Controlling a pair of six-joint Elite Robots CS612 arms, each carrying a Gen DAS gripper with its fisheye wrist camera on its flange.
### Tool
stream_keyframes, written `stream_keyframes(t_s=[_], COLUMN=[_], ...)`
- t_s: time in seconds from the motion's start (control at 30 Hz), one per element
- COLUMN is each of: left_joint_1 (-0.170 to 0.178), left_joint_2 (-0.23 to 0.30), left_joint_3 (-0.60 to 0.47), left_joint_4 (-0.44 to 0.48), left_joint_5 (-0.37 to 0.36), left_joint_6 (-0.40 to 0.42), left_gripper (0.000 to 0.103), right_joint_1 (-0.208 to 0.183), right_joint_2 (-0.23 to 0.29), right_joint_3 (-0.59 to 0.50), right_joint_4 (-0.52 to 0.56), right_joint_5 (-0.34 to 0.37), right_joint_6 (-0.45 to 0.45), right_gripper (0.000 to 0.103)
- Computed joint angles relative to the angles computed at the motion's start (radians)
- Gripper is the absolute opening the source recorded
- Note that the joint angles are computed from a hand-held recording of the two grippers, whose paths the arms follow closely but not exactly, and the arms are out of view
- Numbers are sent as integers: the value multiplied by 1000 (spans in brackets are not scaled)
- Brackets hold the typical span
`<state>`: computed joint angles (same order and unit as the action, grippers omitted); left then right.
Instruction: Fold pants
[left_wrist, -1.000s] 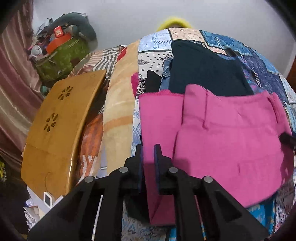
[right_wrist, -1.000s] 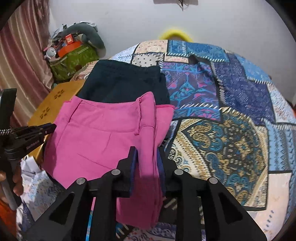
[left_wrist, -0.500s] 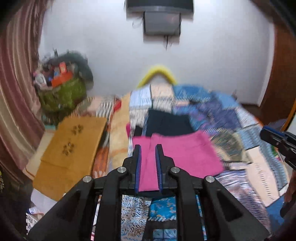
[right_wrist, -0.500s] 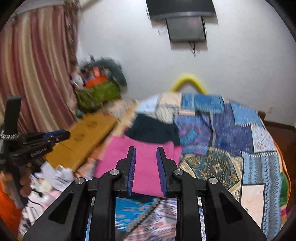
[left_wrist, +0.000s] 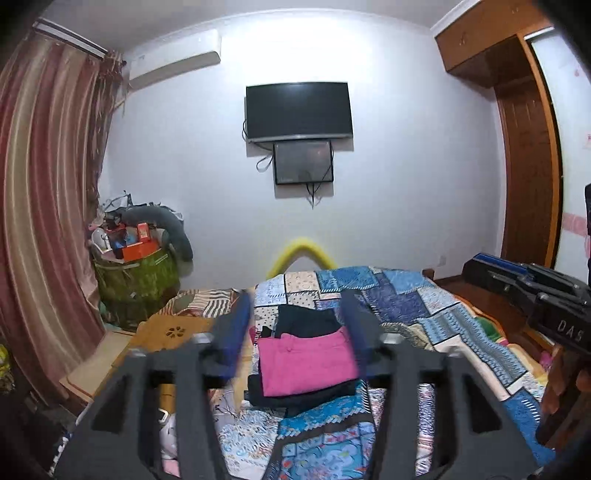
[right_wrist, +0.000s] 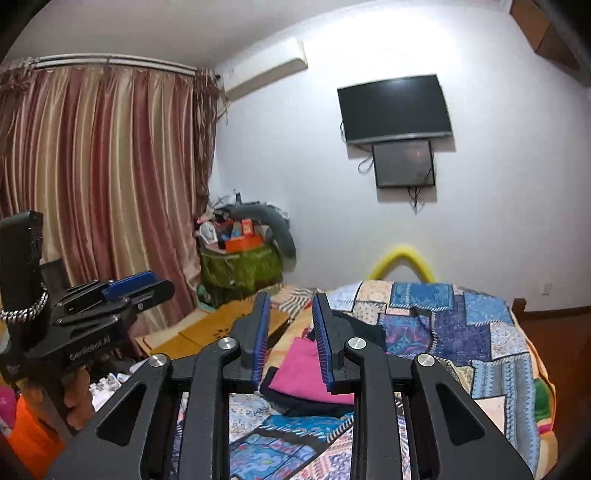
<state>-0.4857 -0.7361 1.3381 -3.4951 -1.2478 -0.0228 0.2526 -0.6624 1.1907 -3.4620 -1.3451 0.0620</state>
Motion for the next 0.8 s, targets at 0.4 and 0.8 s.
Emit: stream_keyframes(t_s=[0.4, 0.8], left_joint_1=[-25, -32], left_joint_2=[-50, -53], left_joint_3=[118, 131], left_joint_4=[-105, -117], left_joint_5=[29, 43], left_joint_6=[-40, -41], left_gripper=[101, 103], right_joint_1=[25, 28], right_joint_2=[-28, -46], right_joint_3=[90, 126], right_joint_4=[-125, -121], right_joint_5=[-176, -191], right_joint_6=[33, 29], right_gripper=[103, 103])
